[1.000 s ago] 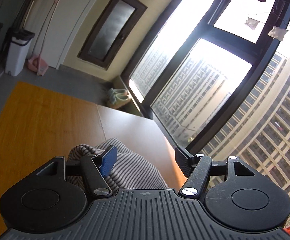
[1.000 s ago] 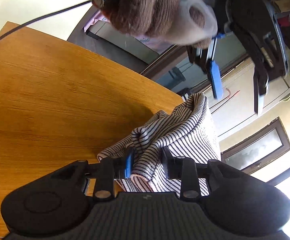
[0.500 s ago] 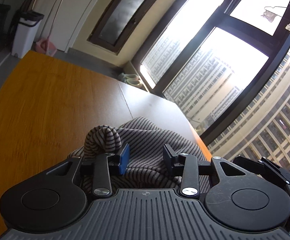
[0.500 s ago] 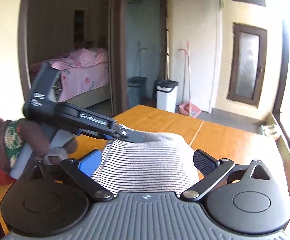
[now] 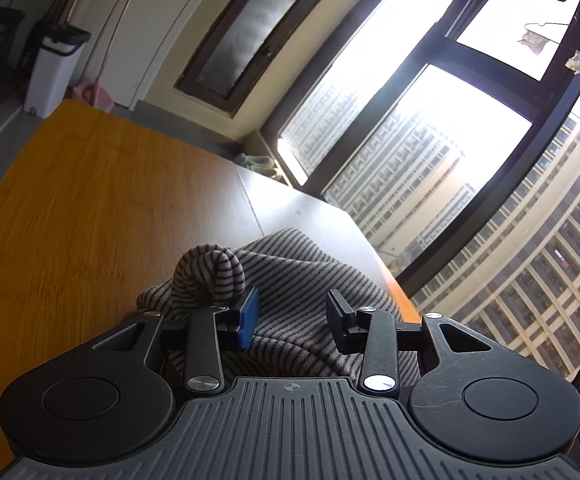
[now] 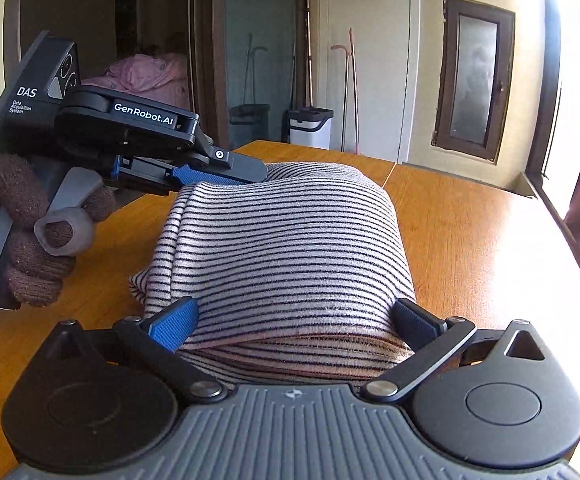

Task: Fold clothes
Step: 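Release the folded sweater with both grippers and press it flat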

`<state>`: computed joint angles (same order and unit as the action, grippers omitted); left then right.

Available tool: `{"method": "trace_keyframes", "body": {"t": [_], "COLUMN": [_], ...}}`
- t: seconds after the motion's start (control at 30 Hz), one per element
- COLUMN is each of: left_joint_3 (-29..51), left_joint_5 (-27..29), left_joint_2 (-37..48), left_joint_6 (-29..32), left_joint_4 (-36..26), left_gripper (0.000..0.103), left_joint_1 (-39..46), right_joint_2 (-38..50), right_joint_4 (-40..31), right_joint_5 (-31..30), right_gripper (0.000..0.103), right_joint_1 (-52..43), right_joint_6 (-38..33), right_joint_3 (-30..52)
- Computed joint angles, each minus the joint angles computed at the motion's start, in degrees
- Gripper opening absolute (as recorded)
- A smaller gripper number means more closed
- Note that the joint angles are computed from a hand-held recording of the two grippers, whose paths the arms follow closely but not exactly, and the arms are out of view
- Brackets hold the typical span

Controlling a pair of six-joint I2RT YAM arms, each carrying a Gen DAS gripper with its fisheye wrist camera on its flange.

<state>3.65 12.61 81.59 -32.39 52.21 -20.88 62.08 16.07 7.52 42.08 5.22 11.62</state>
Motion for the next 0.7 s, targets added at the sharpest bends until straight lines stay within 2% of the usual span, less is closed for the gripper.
{"method": "trace_keyframes", "body": {"t": [0.03, 0.07, 0.13, 0.17, 0.2, 0.27, 0.37, 0.4, 0.5, 0.6, 0.7], "left_joint_3": [-0.5, -0.7, -0.9, -0.3, 0.8, 2.5, 4.0, 4.3, 4.7, 4.9, 6.4], "left_joint_5": [-1.7, -3.4, -8.1, -11.4, -12.7, -8.4, 5.8, 8.8, 14.2, 16.3, 19.1], "left_joint_2": [-5.2, -10.7, -21.3, -26.8, -30.3, -31.8, -24.5, -21.3, -12.9, -6.0, 4.5], "left_joint_6": [-0.6, -1.2, -2.3, -3.3, -4.7, -7.7, -13.2, -14.5, -17.0, -18.4, -22.9], "left_joint_4": [-3.8, -8.1, -16.8, -22.4, -27.3, -31.7, -28.1, -26.0, -19.6, -12.0, -0.8], "left_gripper": [0.049, 0.059, 0.07, 0.079, 0.081, 0.081, 0.081, 0.081, 0.081, 0.083, 0.09], "left_joint_1": [-0.8, -1.7, -4.1, -5.6, -6.0, -2.7, 6.0, 7.7, 10.4, 10.6, 11.7], "right_joint_2": [0.1, 0.2, -1.9, -2.0, -2.0, -1.4, -1.0, -0.9, -1.5, -2.8, -3.6], "right_joint_4": [0.3, 0.6, -1.4, -1.5, -1.5, -0.9, -0.3, -0.1, -0.4, -1.5, -2.4], "right_joint_5": [0.8, 1.2, 2.4, 2.9, 3.3, 3.6, 4.9, 5.4, 7.3, 8.8, 10.7], "right_gripper": [0.103, 0.103, 0.103, 0.103, 0.103, 0.103, 0.103, 0.103, 0.103, 0.103, 0.103], "right_joint_1": [0.7, 1.1, 2.4, 2.7, 3.1, 3.2, 4.2, 4.6, 6.2, 7.8, 9.9], "right_joint_6": [0.3, 0.5, 1.1, 1.3, 1.4, 1.7, 1.8, 1.9, 2.4, 3.2, 4.4], "right_joint_3": [-0.3, -0.5, -0.7, -0.8, -0.9, -0.9, -1.0, -1.0, -1.4, -1.8, -2.0]}}
